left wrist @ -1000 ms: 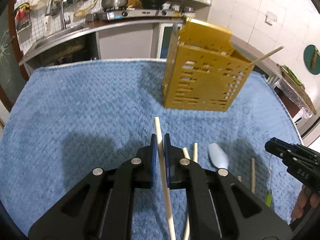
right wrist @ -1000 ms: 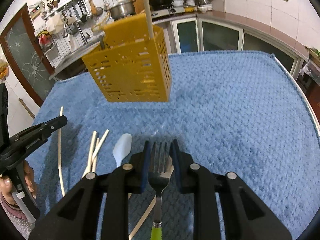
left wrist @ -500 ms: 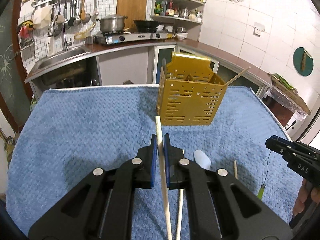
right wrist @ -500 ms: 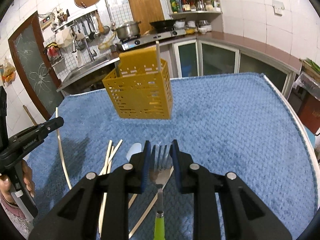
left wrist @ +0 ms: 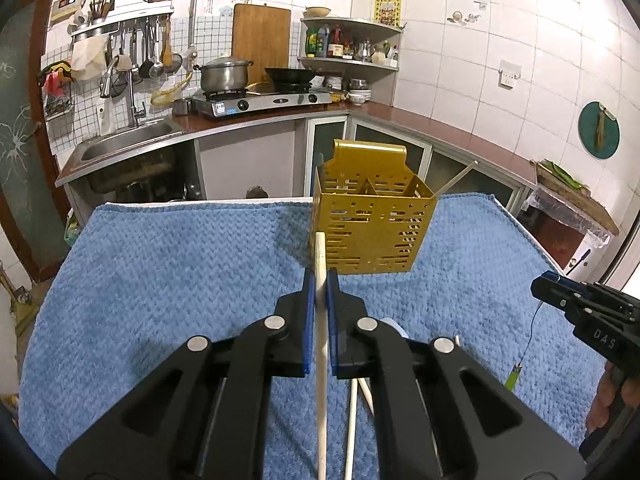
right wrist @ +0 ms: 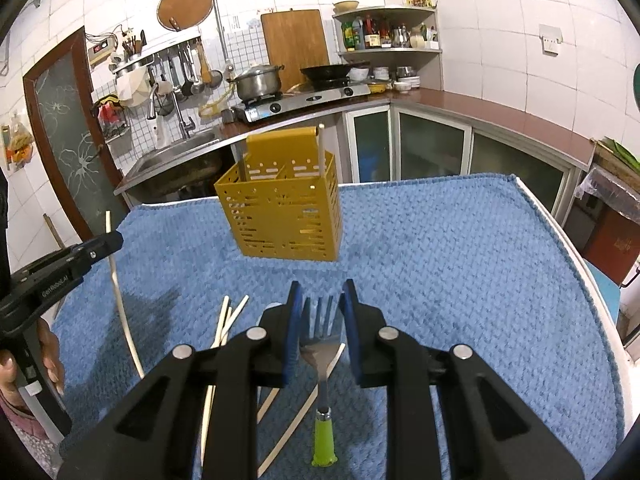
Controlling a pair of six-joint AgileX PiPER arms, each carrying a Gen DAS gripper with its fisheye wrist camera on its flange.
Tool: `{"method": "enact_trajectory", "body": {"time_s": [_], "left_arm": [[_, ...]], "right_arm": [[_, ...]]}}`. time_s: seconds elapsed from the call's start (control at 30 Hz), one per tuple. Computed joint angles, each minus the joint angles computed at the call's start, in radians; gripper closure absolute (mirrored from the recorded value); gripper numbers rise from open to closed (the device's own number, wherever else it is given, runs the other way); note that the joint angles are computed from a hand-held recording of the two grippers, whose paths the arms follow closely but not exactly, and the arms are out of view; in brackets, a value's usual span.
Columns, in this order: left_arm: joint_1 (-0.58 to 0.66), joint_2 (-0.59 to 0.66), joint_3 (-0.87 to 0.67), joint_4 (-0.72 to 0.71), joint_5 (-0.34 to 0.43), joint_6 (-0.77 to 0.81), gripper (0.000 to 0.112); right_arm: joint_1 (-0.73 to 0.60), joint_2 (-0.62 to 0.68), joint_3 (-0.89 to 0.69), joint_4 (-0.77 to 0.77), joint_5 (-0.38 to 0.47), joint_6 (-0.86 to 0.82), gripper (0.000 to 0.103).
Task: Organize utensils
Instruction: 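Lift the chopstick and fork and carry both over the yellow caddy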
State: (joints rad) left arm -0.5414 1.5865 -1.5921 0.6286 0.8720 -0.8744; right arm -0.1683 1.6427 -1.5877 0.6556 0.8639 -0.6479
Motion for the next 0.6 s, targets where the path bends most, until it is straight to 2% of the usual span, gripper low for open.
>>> {"method": "enact_trajectory", "body": {"time_s": [0.6], "left_arm": [[0.036, 0.030, -0.088, -0.032, -0.011, 0.056, 0.108]], "right_arm": [[0.046, 0.055, -0.160, -0.067, 0.020, 0.108, 0.083]]}}
